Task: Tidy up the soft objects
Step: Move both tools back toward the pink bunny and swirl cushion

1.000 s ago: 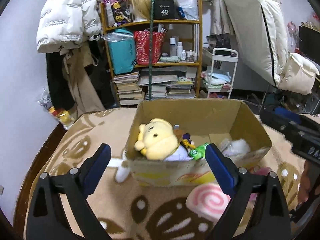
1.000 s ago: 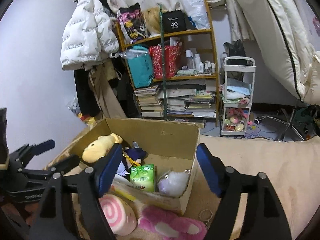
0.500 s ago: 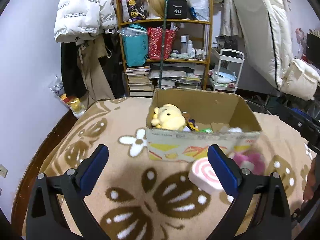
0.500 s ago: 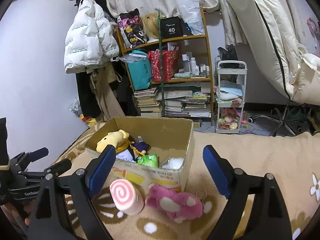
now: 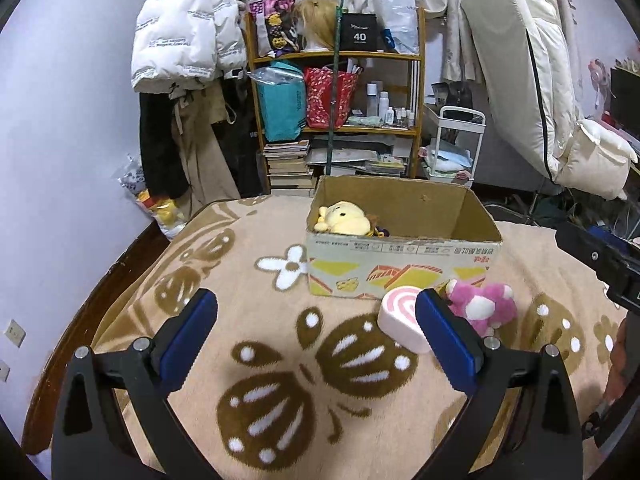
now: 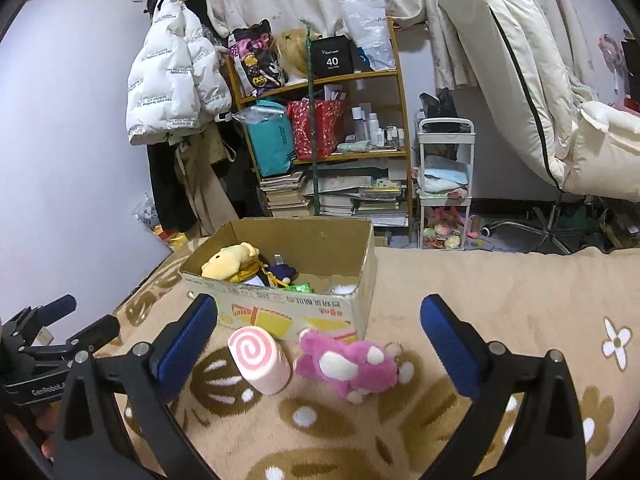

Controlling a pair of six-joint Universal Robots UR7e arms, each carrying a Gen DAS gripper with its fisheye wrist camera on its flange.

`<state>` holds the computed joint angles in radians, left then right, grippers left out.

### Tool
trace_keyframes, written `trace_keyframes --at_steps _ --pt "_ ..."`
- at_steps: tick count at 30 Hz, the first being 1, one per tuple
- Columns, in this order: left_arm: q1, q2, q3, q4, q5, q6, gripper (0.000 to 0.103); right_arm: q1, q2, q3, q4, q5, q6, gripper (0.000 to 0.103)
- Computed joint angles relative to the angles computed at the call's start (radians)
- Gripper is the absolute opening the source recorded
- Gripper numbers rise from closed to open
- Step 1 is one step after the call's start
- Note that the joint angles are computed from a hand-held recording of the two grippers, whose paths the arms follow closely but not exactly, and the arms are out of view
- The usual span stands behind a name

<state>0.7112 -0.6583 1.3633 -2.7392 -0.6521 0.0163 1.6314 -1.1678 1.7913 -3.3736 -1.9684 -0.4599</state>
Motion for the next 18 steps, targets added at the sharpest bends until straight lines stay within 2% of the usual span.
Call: trace_keyframes --at_steps 9,13,18 --pt "-0.006 -0.028 0.035 -0.003 0.019 -0.018 0.098 -0.009 -0.014 0.015 -0.001 -0.025 0.037 0.103" --pt "-0.001 -0.015 0.013 0.016 0.017 -0.020 0.098 -0.018 -0.010 0.006 0.011 -0.024 0.057 0.103" --pt "0.006 0.010 -0.015 0.027 0.017 -0.012 0.098 -0.023 0.008 -0.014 0.014 -0.032 0.037 0.103"
